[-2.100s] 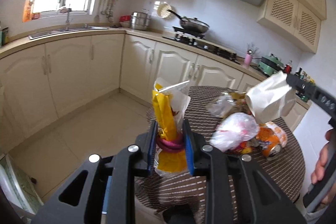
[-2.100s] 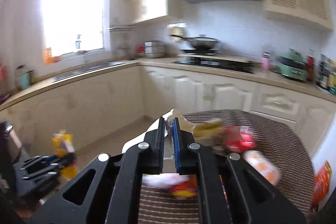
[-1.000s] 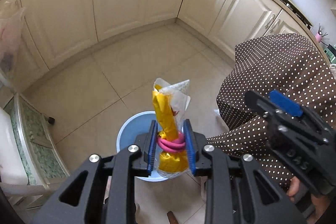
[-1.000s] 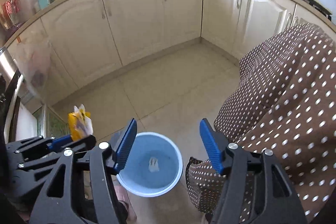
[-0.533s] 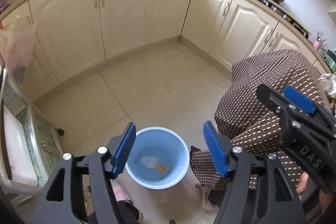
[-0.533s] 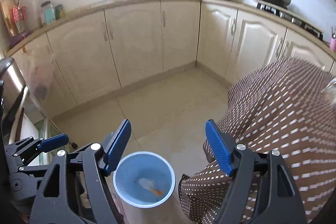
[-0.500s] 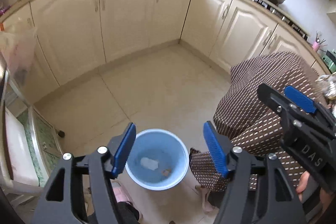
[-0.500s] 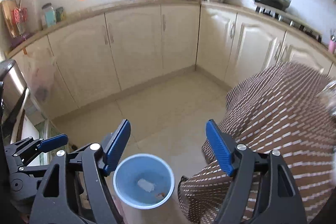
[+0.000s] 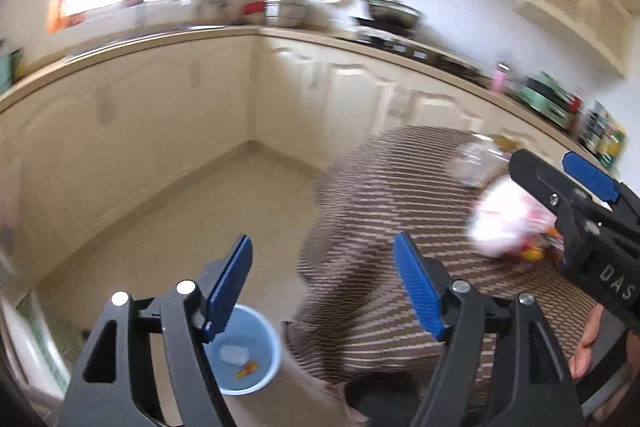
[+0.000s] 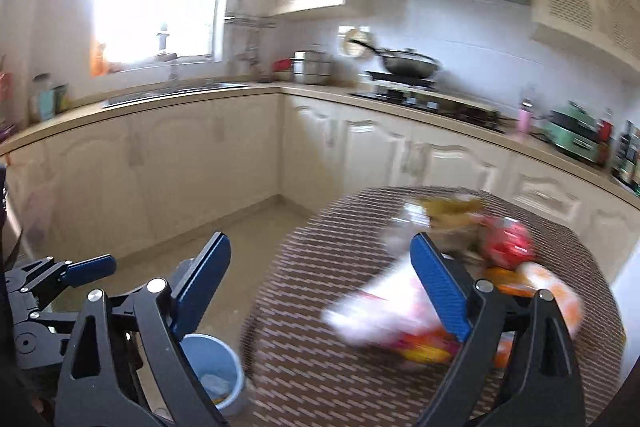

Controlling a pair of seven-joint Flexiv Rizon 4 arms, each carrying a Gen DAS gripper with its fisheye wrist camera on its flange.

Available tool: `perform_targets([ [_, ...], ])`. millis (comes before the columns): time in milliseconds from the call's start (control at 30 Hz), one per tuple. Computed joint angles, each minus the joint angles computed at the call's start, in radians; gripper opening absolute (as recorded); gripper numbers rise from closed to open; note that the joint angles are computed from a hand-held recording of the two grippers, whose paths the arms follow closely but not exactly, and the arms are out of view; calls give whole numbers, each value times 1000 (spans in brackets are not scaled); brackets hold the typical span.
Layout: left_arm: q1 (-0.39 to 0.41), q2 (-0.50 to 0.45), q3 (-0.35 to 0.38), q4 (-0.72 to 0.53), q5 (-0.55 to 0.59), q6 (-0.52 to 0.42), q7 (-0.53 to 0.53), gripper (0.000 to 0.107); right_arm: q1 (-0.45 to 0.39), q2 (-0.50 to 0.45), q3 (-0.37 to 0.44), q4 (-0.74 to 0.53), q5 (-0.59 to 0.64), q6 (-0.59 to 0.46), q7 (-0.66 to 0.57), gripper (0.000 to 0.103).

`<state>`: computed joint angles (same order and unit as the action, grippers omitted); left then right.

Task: Collect trash
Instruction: 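Grasp the pink-printed plastic bag with the left tool while the right tool grasps the white-orange bag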

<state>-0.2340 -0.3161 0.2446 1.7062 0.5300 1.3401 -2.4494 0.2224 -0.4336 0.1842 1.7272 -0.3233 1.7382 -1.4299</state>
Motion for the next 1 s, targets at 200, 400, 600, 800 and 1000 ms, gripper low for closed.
perform_targets([
  [200,-2,-125,-130,-147,-136,-18,226,71,-48,26,-76,42,36,18,24,89],
  [400,-47,-226,-146,-253,-253,-34,353,71,-134,-9,-76,7,59,-36,51,89],
  [600,-116,-316,-75,-402,-276,-117,396,71,-241,-35,1,-12,93,-89,24,89],
  [800,-99,-374,-92,-501,-312,-194,430,26,-327,-88,88,-104,162,-186,-26,89],
  [1000,-129,-369,-44,-510,-281,-150,355,12,-341,-137,104,-215,251,-317,-76,89],
])
